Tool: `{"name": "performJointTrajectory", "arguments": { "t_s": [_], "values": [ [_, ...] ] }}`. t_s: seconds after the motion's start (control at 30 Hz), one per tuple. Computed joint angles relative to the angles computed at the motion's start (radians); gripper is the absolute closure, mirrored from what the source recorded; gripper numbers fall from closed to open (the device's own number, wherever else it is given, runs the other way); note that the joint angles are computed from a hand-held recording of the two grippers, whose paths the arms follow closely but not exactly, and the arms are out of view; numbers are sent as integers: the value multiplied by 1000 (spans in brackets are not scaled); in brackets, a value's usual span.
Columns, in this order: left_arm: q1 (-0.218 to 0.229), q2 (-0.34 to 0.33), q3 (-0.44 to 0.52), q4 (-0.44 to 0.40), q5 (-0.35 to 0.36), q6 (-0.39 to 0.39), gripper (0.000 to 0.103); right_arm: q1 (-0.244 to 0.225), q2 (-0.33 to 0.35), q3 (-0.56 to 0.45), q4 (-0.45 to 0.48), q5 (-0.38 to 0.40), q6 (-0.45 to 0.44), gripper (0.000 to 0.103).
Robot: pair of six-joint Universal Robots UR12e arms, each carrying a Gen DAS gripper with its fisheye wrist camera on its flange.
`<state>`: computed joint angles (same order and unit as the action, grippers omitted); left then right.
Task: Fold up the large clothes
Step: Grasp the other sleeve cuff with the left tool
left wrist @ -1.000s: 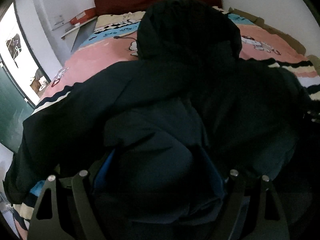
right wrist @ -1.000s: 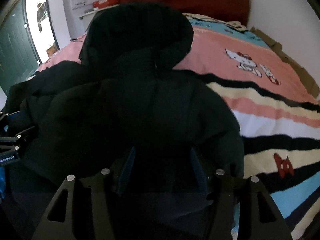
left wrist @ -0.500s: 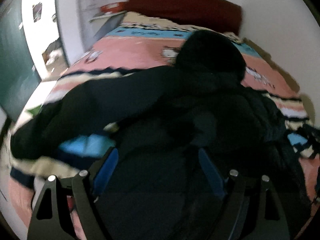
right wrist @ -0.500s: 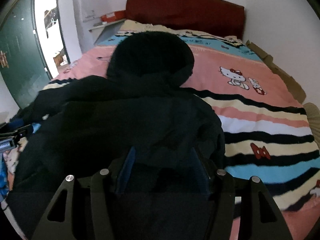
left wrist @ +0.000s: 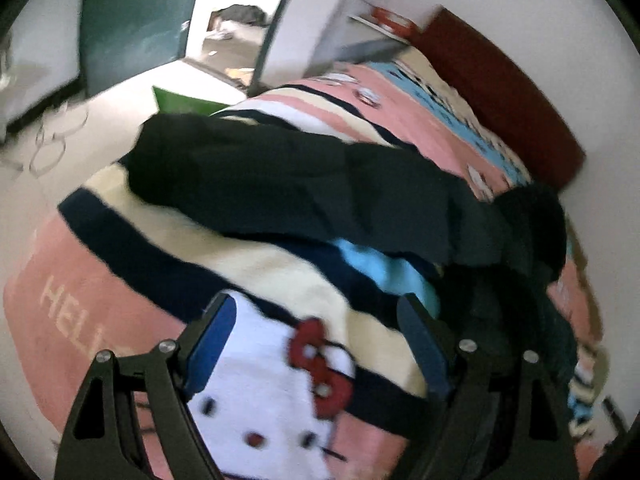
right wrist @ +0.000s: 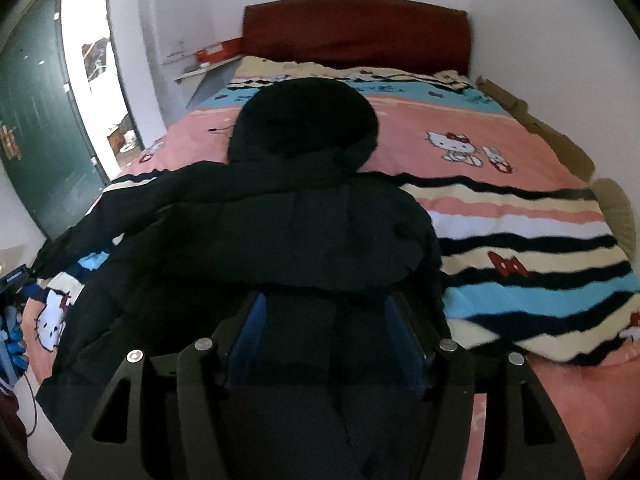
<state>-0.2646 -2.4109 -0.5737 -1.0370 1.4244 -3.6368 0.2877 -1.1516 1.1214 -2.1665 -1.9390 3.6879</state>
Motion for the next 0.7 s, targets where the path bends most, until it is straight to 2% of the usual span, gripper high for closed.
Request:
{"name": "performJointTrajectory", "arguments": {
  "t_s": [0.2, 0.37, 0.6, 0.7],
  "values": [
    [53, 20, -82, 96, -33, -143, 20, -3, -14, 21, 38, -26, 60, 41],
    [87, 0, -95, 165, -108, -291, 20, -3, -18, 24, 78, -45, 92, 41],
    [101, -69, -11, 195, -142, -419, 20, 2, -9, -1, 107, -84, 90, 41],
    [106, -97, 28, 195, -130, -474, 23, 5, -3, -13, 116, -99, 78, 41]
  ]
}}
